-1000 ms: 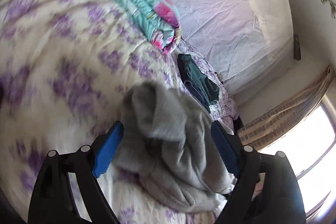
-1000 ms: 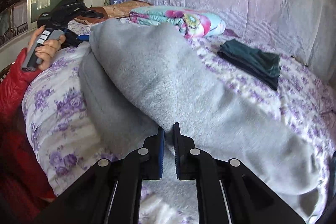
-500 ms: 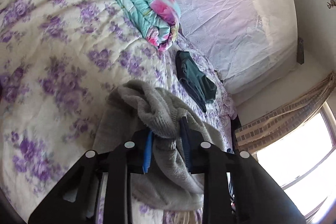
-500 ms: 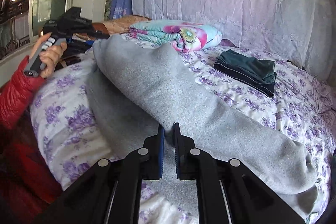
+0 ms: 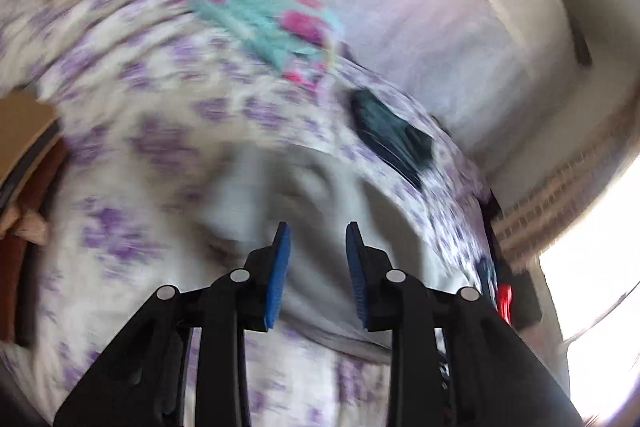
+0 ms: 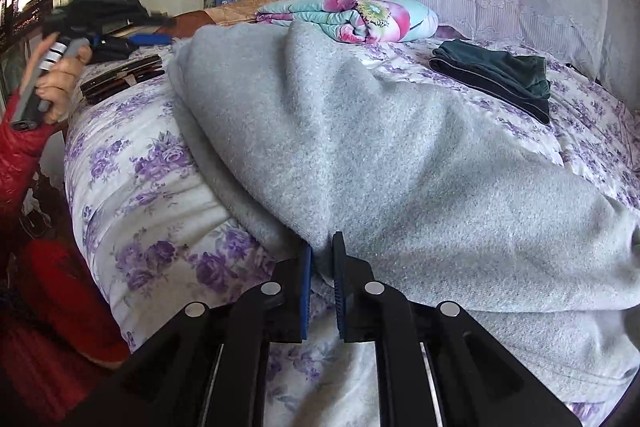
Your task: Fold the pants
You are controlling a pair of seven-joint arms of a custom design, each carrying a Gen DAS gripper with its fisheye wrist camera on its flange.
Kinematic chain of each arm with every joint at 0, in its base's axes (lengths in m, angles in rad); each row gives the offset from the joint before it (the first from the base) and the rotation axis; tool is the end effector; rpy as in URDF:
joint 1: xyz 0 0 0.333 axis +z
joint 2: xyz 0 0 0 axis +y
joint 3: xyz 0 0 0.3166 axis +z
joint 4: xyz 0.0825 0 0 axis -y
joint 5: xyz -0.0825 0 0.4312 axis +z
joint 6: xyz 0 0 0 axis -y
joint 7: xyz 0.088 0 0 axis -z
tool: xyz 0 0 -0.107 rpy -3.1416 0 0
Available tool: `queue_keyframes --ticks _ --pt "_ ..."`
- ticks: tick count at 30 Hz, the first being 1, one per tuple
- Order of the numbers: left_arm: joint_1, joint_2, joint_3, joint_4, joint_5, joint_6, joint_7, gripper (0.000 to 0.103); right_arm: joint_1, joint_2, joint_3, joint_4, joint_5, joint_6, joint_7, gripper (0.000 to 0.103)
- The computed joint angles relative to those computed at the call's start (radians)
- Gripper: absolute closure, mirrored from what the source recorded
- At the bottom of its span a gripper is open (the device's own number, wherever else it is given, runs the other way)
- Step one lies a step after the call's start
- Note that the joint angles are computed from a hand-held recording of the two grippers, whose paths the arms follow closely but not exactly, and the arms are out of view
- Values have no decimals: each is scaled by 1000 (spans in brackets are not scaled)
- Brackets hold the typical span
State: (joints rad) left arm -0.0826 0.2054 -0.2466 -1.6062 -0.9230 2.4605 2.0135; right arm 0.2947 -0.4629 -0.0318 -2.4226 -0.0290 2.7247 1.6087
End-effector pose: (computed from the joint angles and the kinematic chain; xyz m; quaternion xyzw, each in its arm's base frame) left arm 0.6837 -0.2162 0.5749 0.5529 -0.6757 0.4847 0.0532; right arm 0.4832 0.1297 0.5496 -0.7311 0.5712 -0.2239 0.2985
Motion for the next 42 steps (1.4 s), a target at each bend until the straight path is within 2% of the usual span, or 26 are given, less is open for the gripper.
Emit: queue_keyframes --ticks 2,5,6,7,8,9,10,11,12,14,17,19,22,25,29,31,34,37,39,42 --pt "-35 -1 -16 19 39 -51 33 66 0 -3 0 -11 5 18 8 90" --pt "-80 42 -68 64 113 -131 92 65 -3 -10 0 -28 1 43 17 90" --pt "-112 63 -63 81 154 -150 92 64 2 -14 -6 -32 7 49 13 90" --pt "-165 103 -41 113 251 -172 43 62 17 -17 -22 -33 25 47 0 89" --pt "-213 140 -19 137 361 -170 -18 62 37 -25 -45 -33 52 39 -20 88" --pt "-230 169 -11 127 404 -151 -47 62 61 -41 -73 -37 89 29 -46 87" --pt "-211 167 -37 89 377 -83 -31 62 79 -73 -102 -48 131 20 -66 84" --pt "-174 140 -71 40 301 -45 55 62 73 -108 -110 -63 154 17 -62 81" --pt "-147 129 -93 26 281 -51 97 63 49 -159 -116 -89 172 28 -38 75" --pt "-122 120 -104 18 230 -67 113 63 -34 -238 -105 -133 181 48 62 63" --pt "-123 101 -99 -6 218 -50 141 62 -187 -315 -104 -172 182 20 268 61" --pt "-132 114 -95 1 224 -30 152 61 -229 -331 -146 -183 197 -4 355 61" --pt "-118 98 -94 -32 185 -27 196 61 -214 -294 -231 -166 246 -18 391 61" --pt "-133 121 -92 -14 196 -14 193 61 -141 -241 -318 -136 330 -2 349 61" --pt "-144 152 -101 17 222 -2 167 61 -84 -158 -376 -83 433 6 286 63" --pt "-141 149 -107 10 216 5 177 61 -109 -150 -354 -86 462 -4 295 68" --pt "-137 149 -111 8 210 6 177 61 -165 -189 -296 -114 445 -1 310 66" --pt "-135 146 -111 5 206 6 189 61 -228 -229 -249 -138 393 -38 362 60" --pt "-135 147 -110 5 200 5 192 61 -235 -225 -254 -139 385 -35 382 60" --pt "-138 151 -110 11 209 4 182 61 -181 -184 -313 -120 444 16 368 59"
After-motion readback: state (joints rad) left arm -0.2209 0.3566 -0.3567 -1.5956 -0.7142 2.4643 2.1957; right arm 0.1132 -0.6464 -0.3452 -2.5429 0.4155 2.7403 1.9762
